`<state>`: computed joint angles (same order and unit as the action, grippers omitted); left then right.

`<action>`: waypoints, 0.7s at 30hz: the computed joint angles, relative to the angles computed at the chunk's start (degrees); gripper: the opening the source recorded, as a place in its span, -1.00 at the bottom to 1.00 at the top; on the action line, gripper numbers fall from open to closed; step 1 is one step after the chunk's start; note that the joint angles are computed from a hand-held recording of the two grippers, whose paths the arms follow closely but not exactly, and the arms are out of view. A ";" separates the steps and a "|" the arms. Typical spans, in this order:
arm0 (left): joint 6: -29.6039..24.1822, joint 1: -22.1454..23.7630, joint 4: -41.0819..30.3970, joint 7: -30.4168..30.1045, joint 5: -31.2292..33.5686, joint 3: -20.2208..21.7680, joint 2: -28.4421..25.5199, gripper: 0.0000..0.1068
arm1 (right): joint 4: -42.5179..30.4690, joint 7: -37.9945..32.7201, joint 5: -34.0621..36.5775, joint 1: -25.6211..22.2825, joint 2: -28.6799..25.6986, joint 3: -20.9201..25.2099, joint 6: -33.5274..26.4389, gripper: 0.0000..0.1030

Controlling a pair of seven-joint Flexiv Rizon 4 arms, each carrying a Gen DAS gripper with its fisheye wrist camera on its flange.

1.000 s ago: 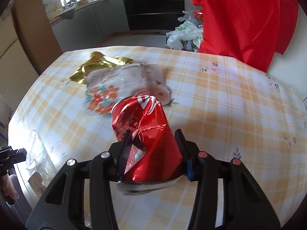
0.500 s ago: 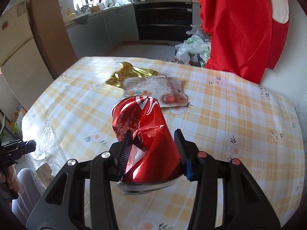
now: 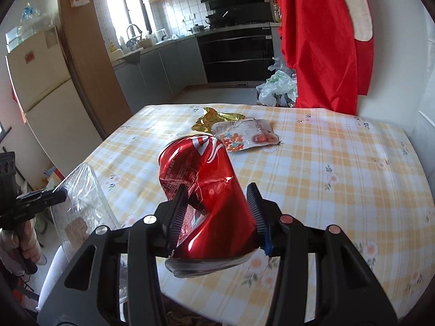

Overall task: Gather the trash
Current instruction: 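Drop the clear bag into the brown bin with the left tool while the right tool drops the red can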

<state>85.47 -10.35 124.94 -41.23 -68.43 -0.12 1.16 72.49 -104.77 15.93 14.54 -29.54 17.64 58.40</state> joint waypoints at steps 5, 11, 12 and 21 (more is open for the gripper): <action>-1.22 -0.97 2.74 -2.18 4.71 0.84 3.72 -0.79 | 8.57 -0.38 2.85 -1.40 6.23 0.81 5.09 -0.09; -3.24 -1.80 5.72 -7.97 12.27 1.93 5.89 -0.79 | 16.17 -1.33 8.06 -2.94 11.87 2.09 8.68 -0.09; -3.57 -1.70 6.37 -9.67 14.24 1.93 6.20 -0.79 | 17.41 -1.55 8.95 -3.02 12.71 2.17 9.22 -0.09; -4.75 -1.05 9.64 -23.07 27.55 2.13 6.42 -0.78 | 22.22 -4.18 16.97 -3.24 16.66 1.82 9.60 -0.09</action>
<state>80.73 -11.40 134.57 -64.29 -40.88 2.01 7.58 94.71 -108.95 32.90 11.30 -12.87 19.46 68.00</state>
